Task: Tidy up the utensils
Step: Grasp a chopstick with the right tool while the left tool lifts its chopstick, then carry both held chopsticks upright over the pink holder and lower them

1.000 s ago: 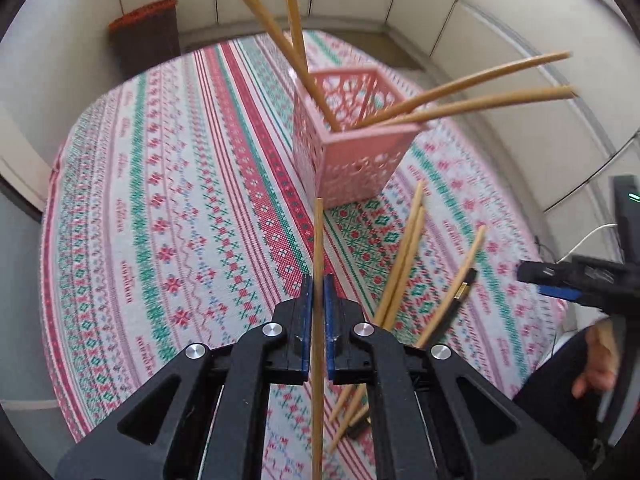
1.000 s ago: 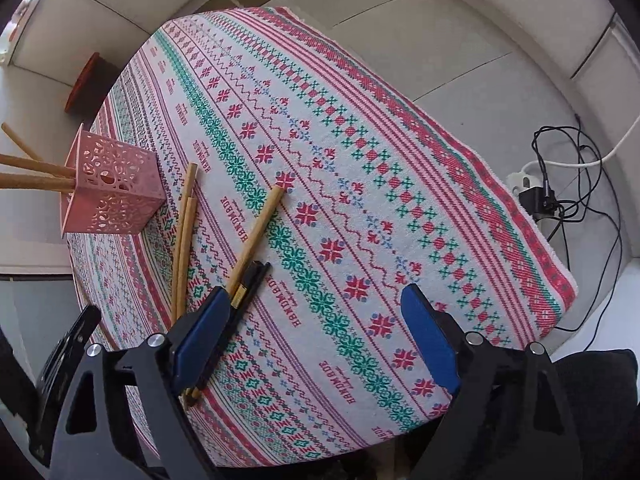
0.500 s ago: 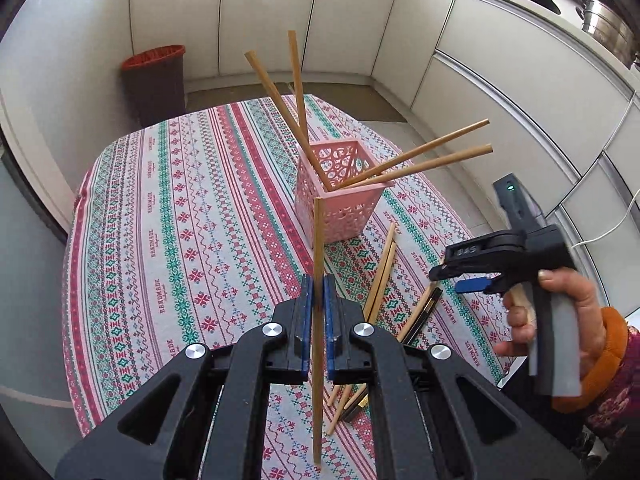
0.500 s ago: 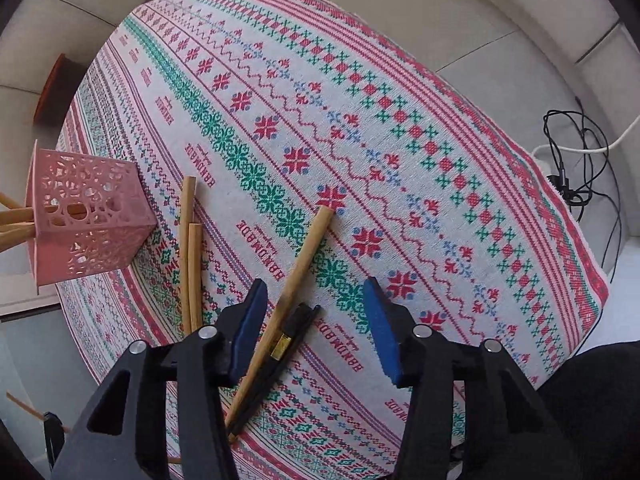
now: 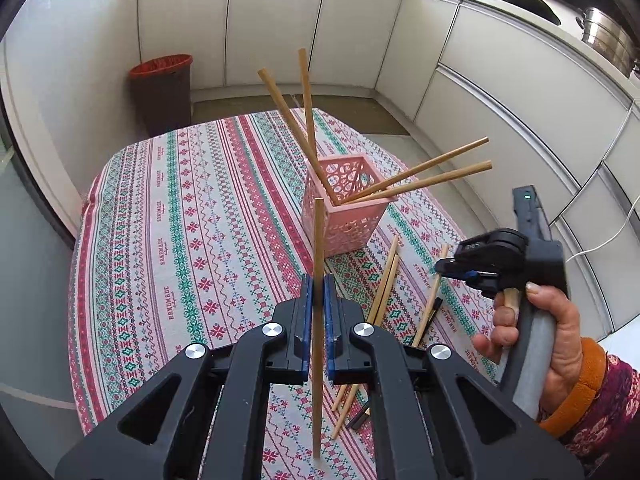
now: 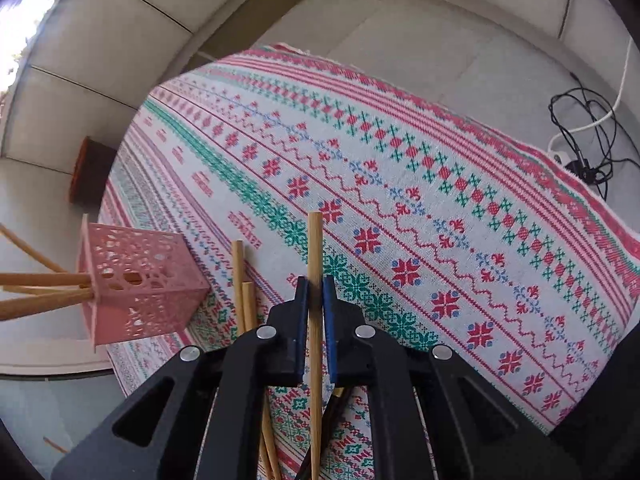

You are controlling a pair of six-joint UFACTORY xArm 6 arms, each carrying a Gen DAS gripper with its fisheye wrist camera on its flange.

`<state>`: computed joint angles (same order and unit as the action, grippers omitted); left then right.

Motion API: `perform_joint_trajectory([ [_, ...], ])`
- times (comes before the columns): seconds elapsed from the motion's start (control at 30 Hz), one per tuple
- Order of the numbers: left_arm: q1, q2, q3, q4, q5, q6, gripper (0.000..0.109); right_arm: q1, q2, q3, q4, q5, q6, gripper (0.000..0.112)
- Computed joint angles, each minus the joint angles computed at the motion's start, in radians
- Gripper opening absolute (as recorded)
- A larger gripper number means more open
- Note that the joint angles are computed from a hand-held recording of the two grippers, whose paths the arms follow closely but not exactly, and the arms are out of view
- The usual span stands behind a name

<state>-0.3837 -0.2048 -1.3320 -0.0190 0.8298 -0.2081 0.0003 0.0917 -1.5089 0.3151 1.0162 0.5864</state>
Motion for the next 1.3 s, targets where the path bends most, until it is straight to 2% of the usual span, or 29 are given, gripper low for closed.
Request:
perform_joint_trajectory([
  [0.17, -0.021, -0.032, 0.008, 0.032, -0.041, -0.026, 0.005, 0.003, -0.198, 0.148, 0.007, -0.152, -0.203, 0.008],
  [0.23, -0.033, -0.044, 0.013, 0.030, -0.048, -0.035, 0.005, 0.010, -0.276, 0.187, -0.002, -0.177, -0.286, 0.008],
  [0.43, -0.070, -0.065, 0.000, 0.075, -0.047, -0.096, 0.005, 0.001, -0.394, 0.171, 0.074, -0.150, -0.512, 0.008],
  [0.53, -0.087, -0.054, -0.055, 0.117, -0.019, -0.115, 0.005, -0.016, -0.406, 0.101, 0.111, -0.075, -0.556, 0.008],
  [0.6, -0.093, -0.038, -0.108, 0.142, 0.001, -0.121, 0.005, -0.038, -0.388, 0.024, 0.146, -0.002, -0.575, 0.008],
  [0.8, -0.101, 0.065, -0.326, 0.200, 0.072, -0.119, 0.005, -0.081, -0.277, -0.230, 0.274, 0.110, -0.604, 0.008],
  [1.1, -0.086, 0.293, -0.673, 0.246, 0.096, -0.139, 0.005, -0.037, 0.052, -0.733, 0.216, 0.067, -0.554, 0.008],
  [1.3, -0.067, 0.452, -0.839, 0.241, 0.116, -0.131, 0.005, 0.007, 0.249, -0.959, 0.122, 0.041, -0.543, 0.008],
])
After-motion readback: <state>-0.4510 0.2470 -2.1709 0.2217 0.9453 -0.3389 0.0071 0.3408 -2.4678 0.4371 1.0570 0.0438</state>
